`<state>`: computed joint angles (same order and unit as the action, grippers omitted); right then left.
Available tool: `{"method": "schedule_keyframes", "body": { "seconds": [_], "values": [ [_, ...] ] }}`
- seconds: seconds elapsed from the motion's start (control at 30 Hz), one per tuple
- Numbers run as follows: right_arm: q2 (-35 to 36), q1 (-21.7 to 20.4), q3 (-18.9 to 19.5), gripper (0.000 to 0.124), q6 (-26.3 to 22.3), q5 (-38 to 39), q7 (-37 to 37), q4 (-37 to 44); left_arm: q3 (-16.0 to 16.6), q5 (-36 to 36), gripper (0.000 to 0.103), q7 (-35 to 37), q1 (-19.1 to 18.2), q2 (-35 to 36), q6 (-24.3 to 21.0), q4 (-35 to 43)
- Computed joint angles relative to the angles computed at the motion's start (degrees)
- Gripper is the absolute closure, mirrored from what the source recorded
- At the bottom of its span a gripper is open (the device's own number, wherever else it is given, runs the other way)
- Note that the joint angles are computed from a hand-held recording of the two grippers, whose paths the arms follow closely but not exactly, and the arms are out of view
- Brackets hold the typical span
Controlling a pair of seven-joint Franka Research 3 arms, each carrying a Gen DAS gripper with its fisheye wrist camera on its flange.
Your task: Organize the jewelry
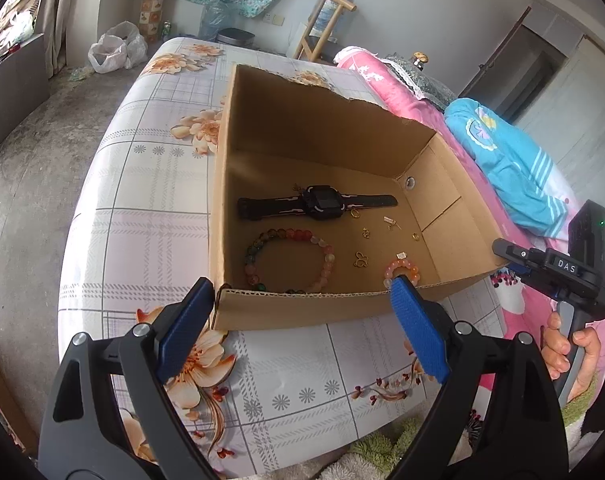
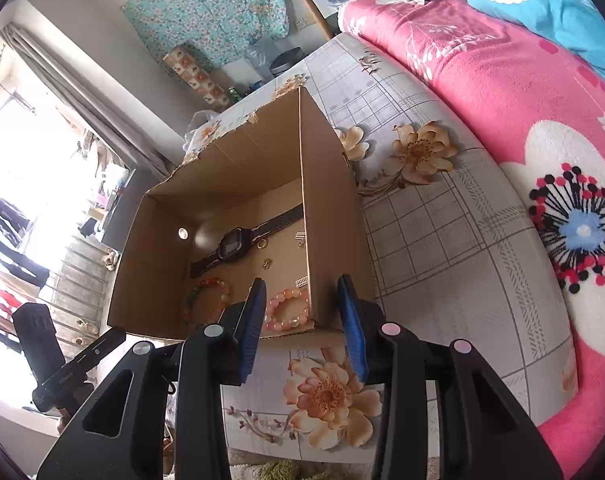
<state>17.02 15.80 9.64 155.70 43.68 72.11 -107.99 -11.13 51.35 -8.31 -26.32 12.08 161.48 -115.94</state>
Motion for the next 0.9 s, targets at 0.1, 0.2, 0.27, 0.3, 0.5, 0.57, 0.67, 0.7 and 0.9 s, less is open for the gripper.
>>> {"method": "schedule_keyframes", "body": {
  "seconds": [0.1, 0.2, 0.27, 0.3, 0.5, 0.57, 0.67, 0.7, 0.9],
  "values": [
    [-1.5, -0.4, 0.3, 0.087, 0.1, 1.4, -1.7, -1.8, -0.6, 0.5, 0.018, -0.7, -0.8, -0.9, -1.6, -0.5],
    [-2.3, 0.0, -0.3, 0.087, 1.0, 0.9, -2.0, -3.0, -1.4, 0.4, 0.018, -0.6, -1.2, -1.2, -2.1, -0.7],
    [-2.6, 0.0, -0.6, 0.087, 1.2, 0.7, -1.5, -3.5, -1.9, -0.3, 0.018, -0.1, -1.4, -1.2, -2.3, -0.8],
    [-2.7, -0.2, -0.5, 0.087, 1.2, 1.2, -1.8, -3.7, -2.2, -0.6, 0.018, 0.3, -1.7, -0.9, -3.0, -0.3],
    [-2.9, -1.7, 0.4, 0.087, 0.9, 7.4, -6.8, -4.6, -2.5, 0.7, 0.018, 2.3, -3.8, 0.0, -8.9, 1.6],
    [-4.0, -2.3, 1.1, 0.087, 1.5, 11.5, -10.5, -5.5, -2.4, 4.2, 0.017, -0.2, -5.2, -0.7, -11.8, 1.9],
    [-7.2, -1.4, 1.2, 0.076, 6.4, 16.0, -15.7, -9.1, -3.1, 10.8, 0.016, -5.2, -7.2, -2.4, -18.7, 2.2],
    [-8.7, -1.0, 1.3, 0.071, 8.7, 18.1, -18.2, -10.6, -3.7, 12.5, 0.014, -7.1, -7.7, -3.2, -21.2, 2.0],
    [-16.4, 5.0, 2.1, 0.041, 24.4, 37.8, -41.4, -17.9, -7.8, 14.1, 0.008, -12.7, -9.5, -5.2, -34.2, 2.1]
  ]
}}
